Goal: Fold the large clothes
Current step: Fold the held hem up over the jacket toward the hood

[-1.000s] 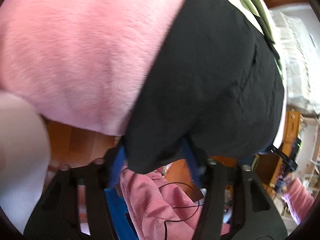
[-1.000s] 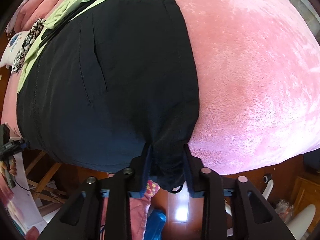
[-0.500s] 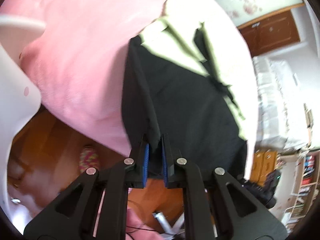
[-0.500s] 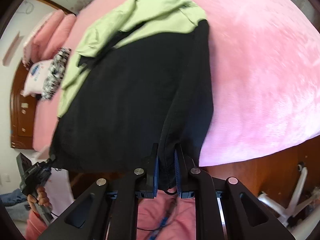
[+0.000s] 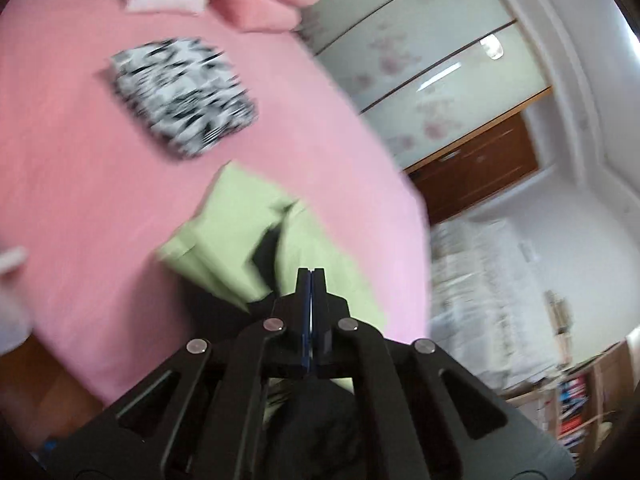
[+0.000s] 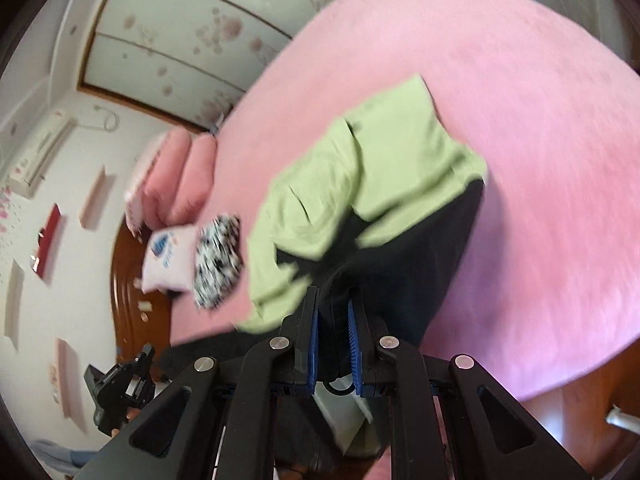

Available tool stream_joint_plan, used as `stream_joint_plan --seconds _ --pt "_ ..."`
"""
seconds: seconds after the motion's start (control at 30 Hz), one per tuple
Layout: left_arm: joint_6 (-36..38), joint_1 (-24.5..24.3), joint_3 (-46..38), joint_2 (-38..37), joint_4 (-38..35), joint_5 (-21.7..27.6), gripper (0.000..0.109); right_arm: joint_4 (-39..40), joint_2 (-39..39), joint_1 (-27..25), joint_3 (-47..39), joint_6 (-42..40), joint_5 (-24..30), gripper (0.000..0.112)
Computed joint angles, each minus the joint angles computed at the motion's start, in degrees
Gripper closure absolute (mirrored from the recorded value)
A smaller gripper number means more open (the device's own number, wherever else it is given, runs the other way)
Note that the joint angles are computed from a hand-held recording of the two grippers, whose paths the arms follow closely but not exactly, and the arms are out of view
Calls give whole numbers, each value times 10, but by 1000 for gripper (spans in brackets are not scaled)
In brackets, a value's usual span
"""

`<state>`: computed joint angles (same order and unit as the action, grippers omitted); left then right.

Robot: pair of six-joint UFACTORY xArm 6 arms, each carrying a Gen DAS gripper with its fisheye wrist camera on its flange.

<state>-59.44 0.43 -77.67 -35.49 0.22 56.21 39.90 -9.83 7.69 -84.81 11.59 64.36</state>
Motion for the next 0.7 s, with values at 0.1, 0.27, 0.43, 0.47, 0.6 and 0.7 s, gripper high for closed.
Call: stream_joint_plan --seconds 0.1,0.27,0.43,0.47,0.6,0.7 --pt "101 48 -102 101 -74 33 109 11 73 -4 -95 26 7 100" --pt "200 119 -220 214 -193 166 109 -26 210 5 -296 76 67 101" --pt "216 167 -148 181 -229 247 109 -35 274 6 -401 80 123 101" --pt "198 177 -137 172 -220 274 109 -34 275 7 -404 78 131 101" --pt "142 195 -47 94 -195 300 78 -32 257 4 -379 67 158 101" --pt "102 205 47 5 -203 288 35 -26 234 -3 -346 51 169 101"
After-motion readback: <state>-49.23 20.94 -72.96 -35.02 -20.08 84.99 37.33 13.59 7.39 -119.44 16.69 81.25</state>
